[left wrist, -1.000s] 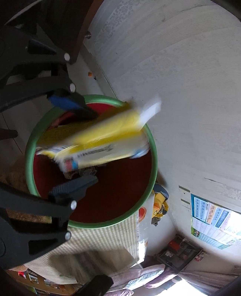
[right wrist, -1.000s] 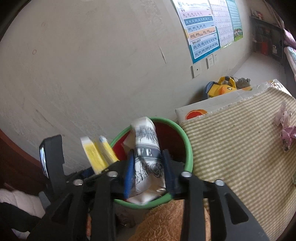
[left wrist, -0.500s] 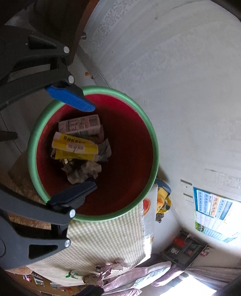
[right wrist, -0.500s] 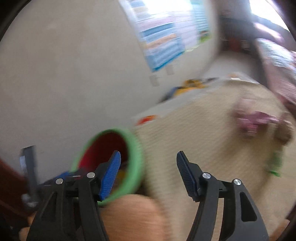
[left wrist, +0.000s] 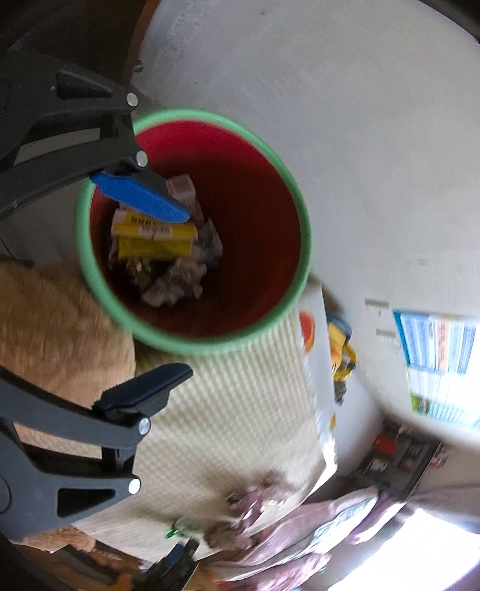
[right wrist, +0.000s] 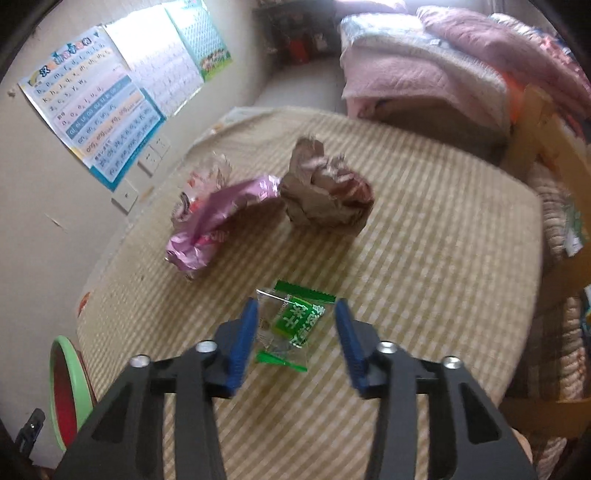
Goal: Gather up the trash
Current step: 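Move both grippers back over the table toward the remaining wrappers, then grasp the green candy wrapper with the right gripper while the left gripper grasps the pink wrapper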
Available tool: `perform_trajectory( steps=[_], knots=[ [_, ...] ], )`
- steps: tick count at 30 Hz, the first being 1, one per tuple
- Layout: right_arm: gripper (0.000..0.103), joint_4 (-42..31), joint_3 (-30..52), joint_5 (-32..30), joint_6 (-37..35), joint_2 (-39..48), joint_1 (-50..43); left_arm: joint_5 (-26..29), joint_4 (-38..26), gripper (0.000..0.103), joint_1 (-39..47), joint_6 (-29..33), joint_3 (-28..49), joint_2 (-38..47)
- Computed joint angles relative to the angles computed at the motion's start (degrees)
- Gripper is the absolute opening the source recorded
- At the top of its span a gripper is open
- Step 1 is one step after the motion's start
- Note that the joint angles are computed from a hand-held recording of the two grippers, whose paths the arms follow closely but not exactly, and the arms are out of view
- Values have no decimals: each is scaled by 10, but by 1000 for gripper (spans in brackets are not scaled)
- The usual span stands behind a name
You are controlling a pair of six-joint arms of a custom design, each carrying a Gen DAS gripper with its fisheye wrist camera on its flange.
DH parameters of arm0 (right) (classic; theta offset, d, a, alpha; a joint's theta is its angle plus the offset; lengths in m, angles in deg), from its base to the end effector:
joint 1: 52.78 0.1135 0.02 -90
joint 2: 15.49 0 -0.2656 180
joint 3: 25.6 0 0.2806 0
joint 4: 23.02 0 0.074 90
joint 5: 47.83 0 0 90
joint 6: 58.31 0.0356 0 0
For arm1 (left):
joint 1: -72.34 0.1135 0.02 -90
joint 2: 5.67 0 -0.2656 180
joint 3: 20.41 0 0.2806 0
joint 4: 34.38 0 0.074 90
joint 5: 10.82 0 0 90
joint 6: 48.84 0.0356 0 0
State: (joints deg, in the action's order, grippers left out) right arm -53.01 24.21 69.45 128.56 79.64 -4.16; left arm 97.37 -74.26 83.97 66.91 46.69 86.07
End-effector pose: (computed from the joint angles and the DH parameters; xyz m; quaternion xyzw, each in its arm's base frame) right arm 0.1893 0.1902 0.0763 0.4215 0.8673 0.0493 0.2602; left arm 0.3250 0.0555 0.1647 0.1530 0.9515 -0.0763 0.2557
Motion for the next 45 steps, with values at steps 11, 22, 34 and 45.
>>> perform_trajectory(
  steps=[11, 22, 34, 45],
  knots=[
    [8, -25, -51, 115, 123, -92, 180, -12, 25, 75, -240, -71, -58, -56],
    [8, -48, -35, 143, 238, -40, 273, -176, 114, 75, -502, -94, 111, 180],
    [9, 4, -56, 131, 221, -27, 257, -230, 35, 27, -523, -130, 237, 310],
    [9, 8, -55, 133, 233, -17, 263, -186, 37, 21, -436, -101, 43, 127]
  ],
)
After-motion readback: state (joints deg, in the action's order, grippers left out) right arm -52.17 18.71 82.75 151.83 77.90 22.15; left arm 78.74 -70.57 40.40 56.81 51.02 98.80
